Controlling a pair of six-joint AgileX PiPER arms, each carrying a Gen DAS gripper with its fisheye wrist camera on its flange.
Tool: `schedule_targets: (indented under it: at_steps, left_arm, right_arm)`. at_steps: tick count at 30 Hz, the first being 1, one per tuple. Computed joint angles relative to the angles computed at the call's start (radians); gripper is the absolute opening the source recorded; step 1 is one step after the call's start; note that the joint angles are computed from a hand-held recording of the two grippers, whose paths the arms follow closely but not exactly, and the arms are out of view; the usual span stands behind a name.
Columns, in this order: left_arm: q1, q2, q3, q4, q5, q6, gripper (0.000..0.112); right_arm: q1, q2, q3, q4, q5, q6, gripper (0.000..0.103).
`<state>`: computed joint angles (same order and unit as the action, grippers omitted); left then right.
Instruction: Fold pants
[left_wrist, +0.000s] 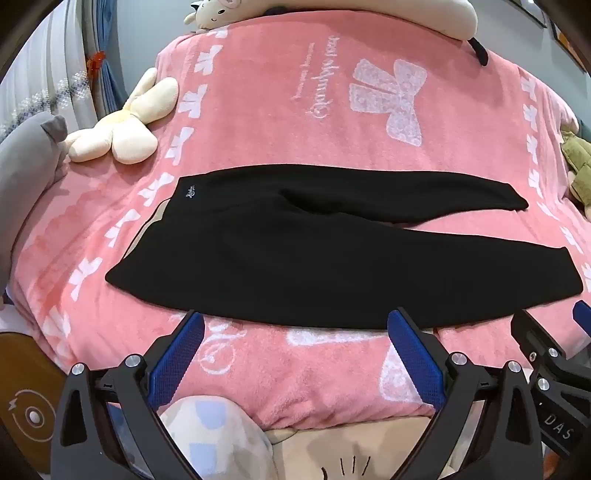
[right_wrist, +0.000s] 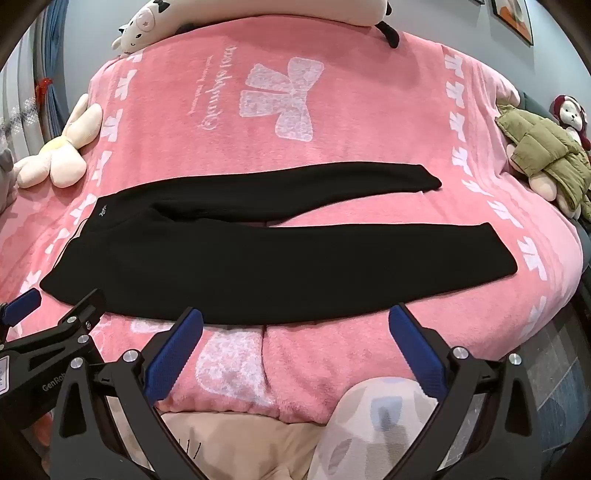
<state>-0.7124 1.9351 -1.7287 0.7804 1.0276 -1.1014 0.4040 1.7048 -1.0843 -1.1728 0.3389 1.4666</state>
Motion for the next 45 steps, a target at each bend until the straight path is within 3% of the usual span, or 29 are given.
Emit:
schedule_targets:
  at_steps: [9, 12, 45]
  left_arm:
    - [-0.007, -0.028, 0.083, 0.027, -0.042, -0.053, 0.097]
    - [0.013, -0.004, 0.012, -0.026, -0.007, 0.011, 0.097]
    - [0.012, 0.034, -0.033, -0.043, 0.020, 0.038, 0.097]
  right_arm:
    - [0.000, 0.000, -0.003, 0.017, 0.006, -0.018, 0.098]
    - [0.007, 0.011, -0.013, 0.038, 0.020, -0.044, 0.098]
    - [-0.044, 0.011, 0.005, 0.058, -0.006, -0.072, 0.098]
